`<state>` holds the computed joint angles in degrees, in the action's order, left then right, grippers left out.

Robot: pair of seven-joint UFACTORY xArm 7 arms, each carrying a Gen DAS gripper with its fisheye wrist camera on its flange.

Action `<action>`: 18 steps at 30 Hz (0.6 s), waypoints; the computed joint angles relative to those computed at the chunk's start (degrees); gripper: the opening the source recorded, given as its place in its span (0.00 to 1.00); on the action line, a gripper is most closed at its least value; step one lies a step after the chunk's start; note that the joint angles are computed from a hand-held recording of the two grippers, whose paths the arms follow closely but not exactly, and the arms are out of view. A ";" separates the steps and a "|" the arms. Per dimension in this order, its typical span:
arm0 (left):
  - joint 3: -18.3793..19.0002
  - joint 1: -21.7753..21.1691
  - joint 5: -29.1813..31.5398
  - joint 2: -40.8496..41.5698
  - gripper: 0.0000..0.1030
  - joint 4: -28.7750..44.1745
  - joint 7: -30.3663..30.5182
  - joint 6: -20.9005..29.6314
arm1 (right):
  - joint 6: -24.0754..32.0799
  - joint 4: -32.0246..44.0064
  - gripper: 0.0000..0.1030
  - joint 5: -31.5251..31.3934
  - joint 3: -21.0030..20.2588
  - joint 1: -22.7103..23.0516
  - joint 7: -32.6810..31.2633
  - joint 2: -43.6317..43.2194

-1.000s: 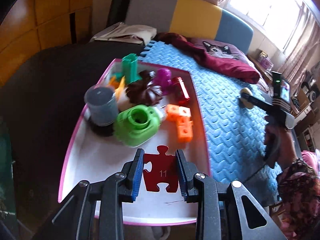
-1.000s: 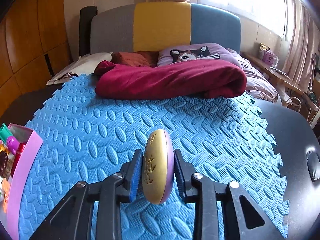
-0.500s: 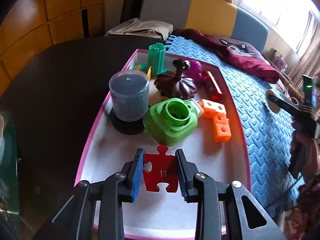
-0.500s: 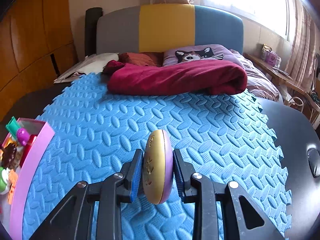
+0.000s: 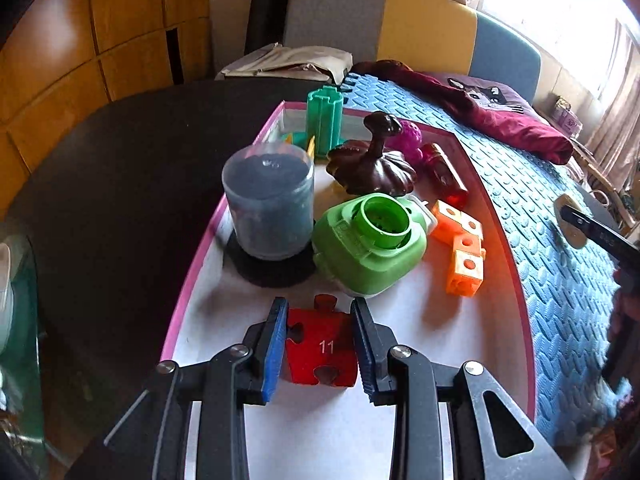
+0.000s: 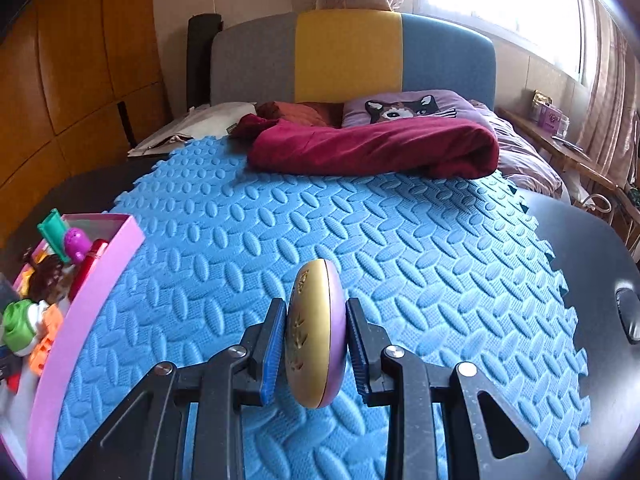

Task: Organize rigid objects
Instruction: 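Carry the red puzzle piece into the tray and open the left tool while the right tool holds the egg, then carry the yellow egg into the tray and open the right tool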

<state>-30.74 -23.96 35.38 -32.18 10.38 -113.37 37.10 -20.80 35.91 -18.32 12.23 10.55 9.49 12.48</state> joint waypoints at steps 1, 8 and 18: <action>-0.14 0.02 -0.05 0.08 0.32 0.19 -0.03 0.63 | -0.32 -0.66 0.29 -2.75 1.73 -2.42 2.38 -0.44; -1.32 -5.54 -4.81 -4.13 0.45 -0.28 -1.30 7.64 | -1.91 -4.06 0.29 -17.34 4.11 -8.31 15.19 -3.09; -2.13 -13.39 -11.46 -10.14 0.48 -2.66 -3.95 13.01 | -7.07 -6.00 0.29 -40.61 1.75 -8.86 36.48 -9.56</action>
<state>-32.86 -37.35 23.92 -42.32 7.73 -117.32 50.12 -27.87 29.91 -58.94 13.98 1.69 45.97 2.91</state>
